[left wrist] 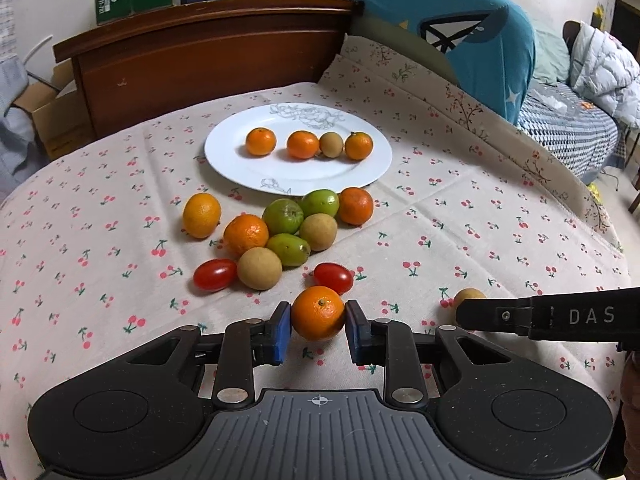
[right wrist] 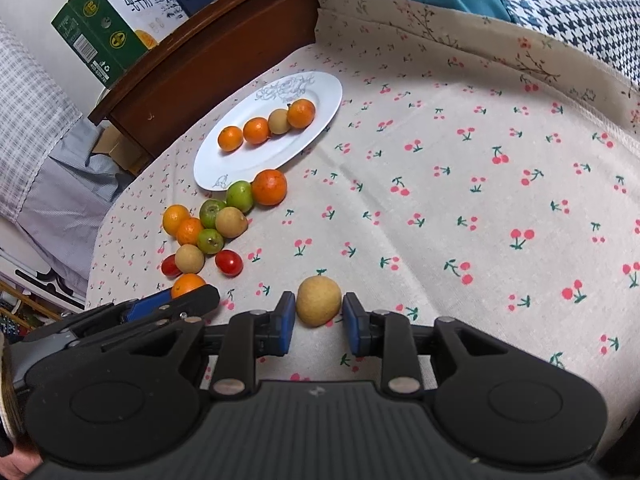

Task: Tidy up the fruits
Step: 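Carry tan fruit and mandarin onto the white plate and open both tools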

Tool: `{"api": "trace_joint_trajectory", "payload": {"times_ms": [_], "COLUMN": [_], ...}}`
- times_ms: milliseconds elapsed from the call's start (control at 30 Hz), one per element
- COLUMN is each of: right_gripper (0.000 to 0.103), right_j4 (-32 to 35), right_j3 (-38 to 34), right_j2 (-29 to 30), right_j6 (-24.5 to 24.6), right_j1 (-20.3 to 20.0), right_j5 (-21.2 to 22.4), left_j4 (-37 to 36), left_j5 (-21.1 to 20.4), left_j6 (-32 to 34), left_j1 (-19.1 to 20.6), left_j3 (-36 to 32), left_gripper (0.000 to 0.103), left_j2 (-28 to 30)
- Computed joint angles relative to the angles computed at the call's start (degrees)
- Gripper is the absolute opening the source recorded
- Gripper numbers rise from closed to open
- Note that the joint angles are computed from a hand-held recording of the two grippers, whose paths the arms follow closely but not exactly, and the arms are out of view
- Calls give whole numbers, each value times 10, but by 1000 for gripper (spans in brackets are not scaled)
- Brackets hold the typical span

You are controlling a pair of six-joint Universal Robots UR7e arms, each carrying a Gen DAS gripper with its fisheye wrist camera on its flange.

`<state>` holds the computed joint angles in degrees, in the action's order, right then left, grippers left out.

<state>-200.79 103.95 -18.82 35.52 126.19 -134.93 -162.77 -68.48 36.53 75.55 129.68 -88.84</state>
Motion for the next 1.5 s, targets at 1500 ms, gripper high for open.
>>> {"api": "trace_joint_trajectory", "payload": {"times_ms": [1500], "right_gripper": [24], "right_j4": [-71], "right_j3": [-66], "right_j2": [-11], "right_j6": [-194], "right_j1": [-31], "right_j5": [57], "left_j4": [-20], "left_j5": [18], "left_j6": [-91], "left_j1": [-36], "left_j3": [-56], "left_gripper": [26], "left_j2": [29]}}
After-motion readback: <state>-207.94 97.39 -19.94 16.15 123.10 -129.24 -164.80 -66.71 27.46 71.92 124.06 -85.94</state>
